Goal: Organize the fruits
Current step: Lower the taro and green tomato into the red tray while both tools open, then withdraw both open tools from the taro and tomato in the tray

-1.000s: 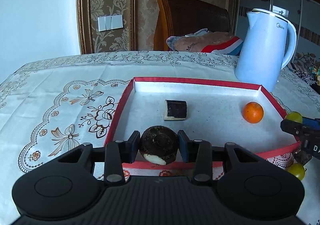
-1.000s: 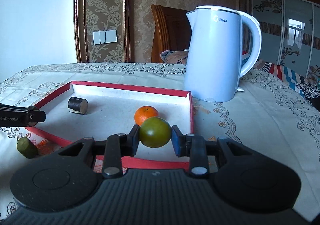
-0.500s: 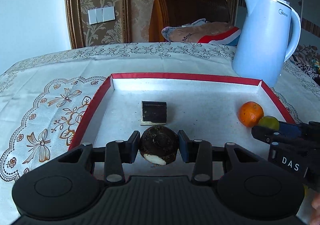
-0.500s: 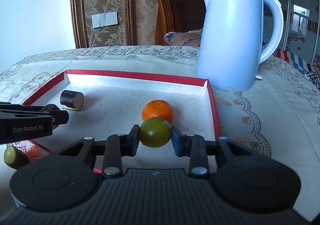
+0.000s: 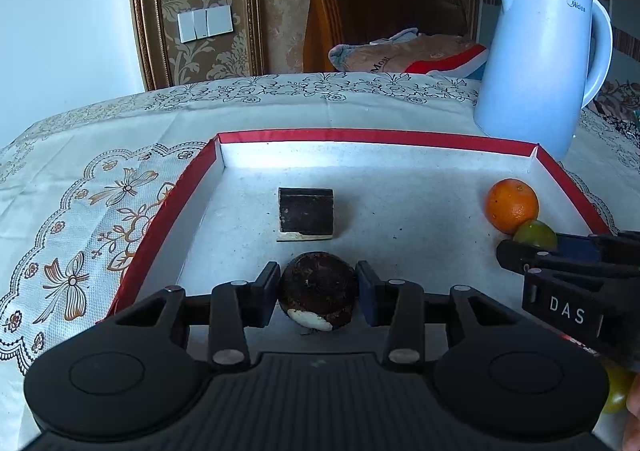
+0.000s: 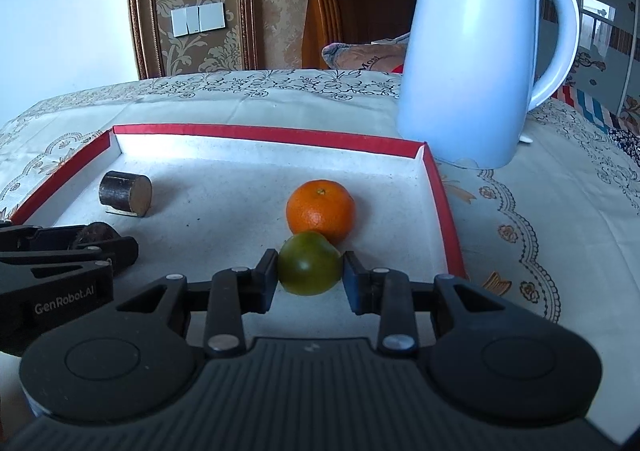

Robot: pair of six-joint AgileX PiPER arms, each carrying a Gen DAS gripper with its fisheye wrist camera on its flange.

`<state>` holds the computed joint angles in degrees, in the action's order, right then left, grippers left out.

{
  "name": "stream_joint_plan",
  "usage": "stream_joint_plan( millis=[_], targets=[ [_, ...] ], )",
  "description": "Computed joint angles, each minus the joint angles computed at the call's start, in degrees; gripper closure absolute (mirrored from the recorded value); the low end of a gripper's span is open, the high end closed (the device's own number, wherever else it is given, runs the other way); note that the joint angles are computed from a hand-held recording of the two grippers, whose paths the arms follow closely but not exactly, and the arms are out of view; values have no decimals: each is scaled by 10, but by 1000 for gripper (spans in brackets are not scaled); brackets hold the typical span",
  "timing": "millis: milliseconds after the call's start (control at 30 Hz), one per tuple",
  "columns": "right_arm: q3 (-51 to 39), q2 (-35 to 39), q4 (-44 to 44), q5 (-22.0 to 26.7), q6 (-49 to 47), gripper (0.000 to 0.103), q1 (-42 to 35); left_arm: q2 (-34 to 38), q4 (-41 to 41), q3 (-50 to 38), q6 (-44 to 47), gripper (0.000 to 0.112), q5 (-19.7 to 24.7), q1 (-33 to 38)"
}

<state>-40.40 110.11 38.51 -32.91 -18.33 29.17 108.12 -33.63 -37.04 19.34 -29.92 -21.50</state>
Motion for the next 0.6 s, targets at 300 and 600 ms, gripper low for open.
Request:
stream_joint_plan(
  millis=[300, 600],
  targets=[
    [2, 8, 18, -23, 2, 69, 11, 19, 3, 5, -18, 71, -49, -9],
    [4, 10, 34, -32, -2, 61, 15, 28, 3, 4, -27, 60, -64, -5]
  ],
)
